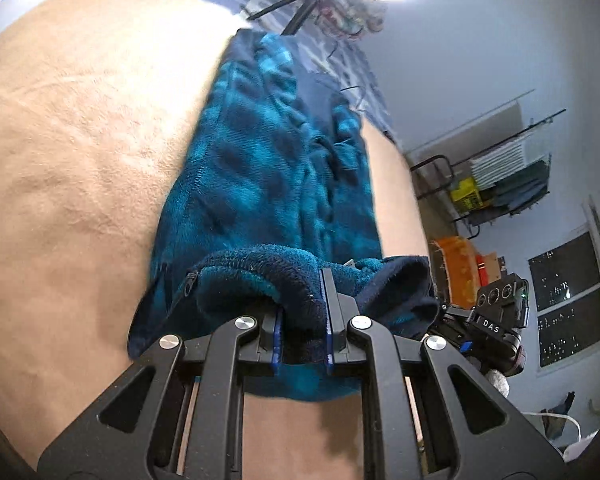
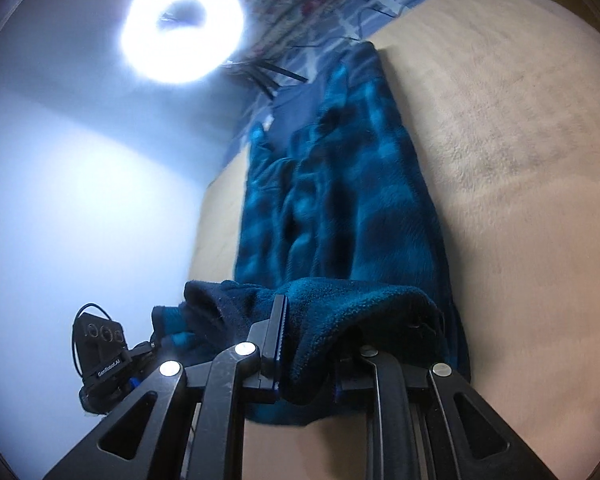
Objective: Fold large clothes
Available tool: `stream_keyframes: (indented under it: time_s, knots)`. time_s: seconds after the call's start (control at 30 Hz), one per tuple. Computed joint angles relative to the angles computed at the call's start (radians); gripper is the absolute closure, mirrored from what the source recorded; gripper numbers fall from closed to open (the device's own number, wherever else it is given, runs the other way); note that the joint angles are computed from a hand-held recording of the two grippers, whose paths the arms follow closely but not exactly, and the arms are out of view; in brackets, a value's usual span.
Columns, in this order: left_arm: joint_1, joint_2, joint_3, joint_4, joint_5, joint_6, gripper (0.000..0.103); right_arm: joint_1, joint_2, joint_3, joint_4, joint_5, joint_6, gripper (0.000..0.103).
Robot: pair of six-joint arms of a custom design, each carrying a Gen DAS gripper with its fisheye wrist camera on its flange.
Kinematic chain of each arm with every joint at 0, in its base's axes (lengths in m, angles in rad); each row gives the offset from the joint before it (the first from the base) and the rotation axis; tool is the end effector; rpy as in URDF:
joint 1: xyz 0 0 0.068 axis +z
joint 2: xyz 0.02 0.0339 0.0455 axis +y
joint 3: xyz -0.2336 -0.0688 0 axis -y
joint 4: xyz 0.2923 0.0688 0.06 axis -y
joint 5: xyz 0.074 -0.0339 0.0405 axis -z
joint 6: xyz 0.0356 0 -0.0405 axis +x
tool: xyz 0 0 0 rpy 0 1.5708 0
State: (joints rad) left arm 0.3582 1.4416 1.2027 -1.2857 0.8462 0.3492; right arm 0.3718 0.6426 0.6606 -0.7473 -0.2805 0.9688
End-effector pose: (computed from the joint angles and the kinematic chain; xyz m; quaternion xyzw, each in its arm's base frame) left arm 0.2834 0.0776 0.2368 0.0054 0.9116 -0.3778 0.1619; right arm 0.1873 0.0836 0.2466 0.2112 0.8806 0.3512 0.2377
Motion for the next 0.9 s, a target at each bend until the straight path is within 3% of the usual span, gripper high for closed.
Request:
stream_keyframes:
  time_s: [0.27,0.4,0.47,0.5,0.57,0.63,0.67,0.77,0.83,0.9]
  knots:
    - [-0.059,0.101,-0.037,0.163,-0.056,-0.104,0.090,-0.096,0.142,-0.054,0.128,-0.105,-0.005,0.087]
    - [-0.065,0.126,-0.025,0.155,-0.059,-0.120,0.087,-0.085,0.178,-0.035,0.125,-0.091,-0.016,0.086]
    - [-0.065,0.168,0.026,0.101,-0.054,-0.108,0.084,-0.091,0.169,-0.035,0.123,-0.103,-0.001,0.081]
    - [-0.066,0.194,0.063,0.065,-0.060,-0.092,0.082,-0.098,0.151,-0.046,0.133,-0.119,0.011,0.074]
    - [-0.062,0.213,0.105,0.017,-0.062,-0.064,0.079,-0.135,0.100,-0.089,0.187,-0.202,0.035,0.055]
    - [-0.056,0.223,0.140,-0.030,-0.061,-0.030,0.069,-0.160,0.049,-0.112,0.206,-0.242,0.049,0.028]
    - [-0.048,0.226,0.153,-0.047,-0.052,-0.017,0.066,-0.170,0.021,-0.115,0.198,-0.246,0.048,0.024]
    - [-0.009,0.229,0.181,-0.088,-0.007,0.002,0.042,-0.221,-0.058,-0.109,0.158,-0.281,0.036,0.022]
    - [0.019,0.225,0.199,-0.108,0.020,0.022,0.038,-0.248,-0.107,-0.092,0.100,-0.295,0.009,0.025]
    - [0.041,0.197,0.211,-0.100,0.003,0.056,0.038,-0.226,-0.126,-0.042,0.018,-0.244,-0.059,0.030]
